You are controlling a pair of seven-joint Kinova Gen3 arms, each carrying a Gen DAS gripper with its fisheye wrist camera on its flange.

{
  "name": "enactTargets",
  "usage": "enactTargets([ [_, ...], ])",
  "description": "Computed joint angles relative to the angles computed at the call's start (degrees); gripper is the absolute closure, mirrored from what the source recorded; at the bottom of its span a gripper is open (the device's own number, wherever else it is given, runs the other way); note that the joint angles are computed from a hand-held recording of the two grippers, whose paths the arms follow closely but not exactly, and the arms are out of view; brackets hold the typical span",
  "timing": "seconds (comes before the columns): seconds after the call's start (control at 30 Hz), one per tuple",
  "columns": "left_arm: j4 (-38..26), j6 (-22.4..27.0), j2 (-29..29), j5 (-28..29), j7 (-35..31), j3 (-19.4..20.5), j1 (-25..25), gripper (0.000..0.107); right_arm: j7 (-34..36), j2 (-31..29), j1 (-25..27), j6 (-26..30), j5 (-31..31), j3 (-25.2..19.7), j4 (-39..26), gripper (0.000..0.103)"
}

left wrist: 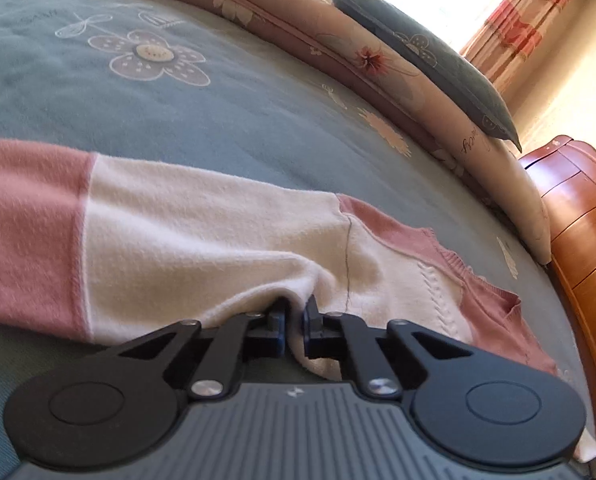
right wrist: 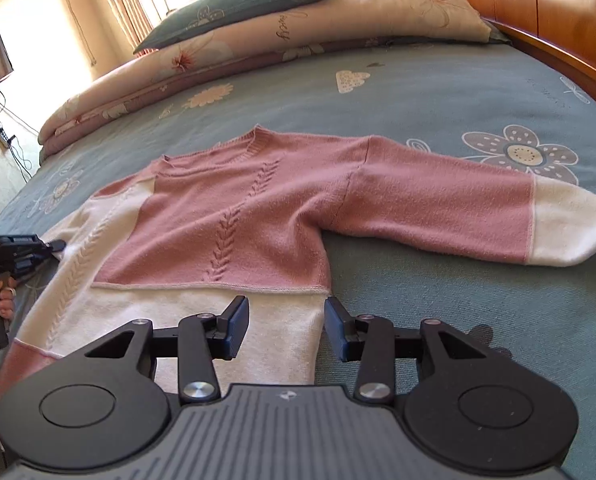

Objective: Fold clothes

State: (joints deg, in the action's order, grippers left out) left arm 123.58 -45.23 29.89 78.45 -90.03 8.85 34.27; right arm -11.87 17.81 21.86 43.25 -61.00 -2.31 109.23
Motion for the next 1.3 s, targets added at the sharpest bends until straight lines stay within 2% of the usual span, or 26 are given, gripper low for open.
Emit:
enactTargets([
  [0.07,-0.7,1.4,-0.5,2.1,-2.4,-1.6,0.2,0.101,-1.1,1.3,-0.4,-0.5,0.2,0.1,-1.2,0.057],
  [0.1,-0.9,2.7,-0.7,2.0,-2.3,-3.7,1.0,0.101,-2.3,2.1,-0.5,-0.4,0.3,0.1,-2.0,0.057],
  [0.17,-0.2,5.7,-1.3,-0.3,-1.8,-6.7,2.2,0.097,-5.5,4.0,-0.4,0.3,1.3,0.1,-4.0,0.056],
  [0.23,0.8,6.9,-1.7,-4.3,-0.7,-5.7,0.4,0.096,-8.4,6.2,0.6,2.3,1.9,-0.3,-6.2,0.053],
  [0.33,4.5,5.6,-3.3,-11.3,6.0,1.6,-5.0,0.081,-12.0,9.7,2.8,6.0,2.0,-1.4,-9.4,0.051],
  [0.4,6.8,4.0,-3.8,-16.0,10.6,6.9,-8.7,0.066,-14.5,12.6,4.4,9.4,1.4,-2.2,-11.8,0.049],
  [0.53,10.1,2.8,-4.0,-25.3,19.3,17.4,-17.7,0.056,-20.0,18.8,7.2,15.2,-1.7,-4.3,-16.9,0.039],
  [0.6,10.0,1.6,-2.4,-28.0,20.0,19.2,-19.7,0.052,-21.3,20.7,7.3,15.5,-2.8,-5.3,-18.6,0.038],
  [0.67,8.1,3.8,-2.1,-27.6,17.1,16.8,-18.7,0.052,-22.3,22.4,7.1,15.4,-3.8,-6.2,-20.1,0.041],
  [0.7,6.9,6.1,-2.7,-26.3,14.7,14.2,-17.1,0.055,-23.0,23.3,7.5,14.9,-3.7,-7.6,-20.9,0.048],
  [0.73,5.5,7.7,-2.9,-24.2,12.4,11.5,-15.0,0.055,-23.6,23.4,7.4,13.6,-2.7,-8.6,-21.5,0.074],
  [0.77,4.2,8.6,-2.6,-22.2,10.1,8.9,-12.6,0.059,-23.6,22.6,6.3,11.4,-0.9,-8.7,-21.5,0.086],
  [0.8,3.1,9.4,-2.4,-20.3,7.8,6.2,-10.3,0.076,-23.1,21.5,4.5,9.0,0.6,-7.9,-21.3,0.087],
  [0.87,1.5,10.9,-1.9,-17.2,3.1,0.9,-6.1,0.087,-20.3,19.0,1.1,4.4,2.0,-6.0,-20.3,0.088],
  [0.9,0.6,11.9,-1.8,-14.9,0.8,-1.7,-4.0,0.086,-19.1,18.0,-0.3,2.0,2.8,-5.3,-19.9,0.088],
  [0.97,-1.1,14.0,-1.6,-10.2,-3.9,-7.0,0.1,0.086,-19.5,16.9,-0.6,-1.4,5.7,-6.8,-19.4,0.087],
  [1.03,-2.5,16.9,-1.6,-5.9,-7.1,-12.3,4.2,0.086,-21.1,16.3,-0.5,-1.9,8.2,-7.5,-19.1,0.084],
  [1.07,-2.7,18.8,-2.2,-3.8,-9.0,-15.0,6.4,0.086,-21.8,16.0,-0.6,-2.0,9.2,-7.6,-18.9,0.078],
  [1.13,-2.8,22.0,-3.3,0.8,-13.5,-20.3,11.5,0.079,-22.7,14.5,0.7,-0.5,10.4,-7.9,-17.6,0.070],
  [1.2,-1.9,23.7,-4.7,5.2,-17.3,-24.7,16.7,0.065,-22.8,12.7,2.5,2.0,10.8,-7.9,-15.9,0.062],
  [1.23,-1.1,23.6,-5.7,7.2,-18.5,-25.9,19.0,0.062,-22.3,11.7,3.7,3.8,10.5,-7.8,-14.7,0.060],
  [1.3,0.5,22.4,-8.1,11.8,-21.0,-25.4,21.6,0.052,-20.4,9.7,5.8,7.4,10.1,-6.9,-11.6,0.060],
])
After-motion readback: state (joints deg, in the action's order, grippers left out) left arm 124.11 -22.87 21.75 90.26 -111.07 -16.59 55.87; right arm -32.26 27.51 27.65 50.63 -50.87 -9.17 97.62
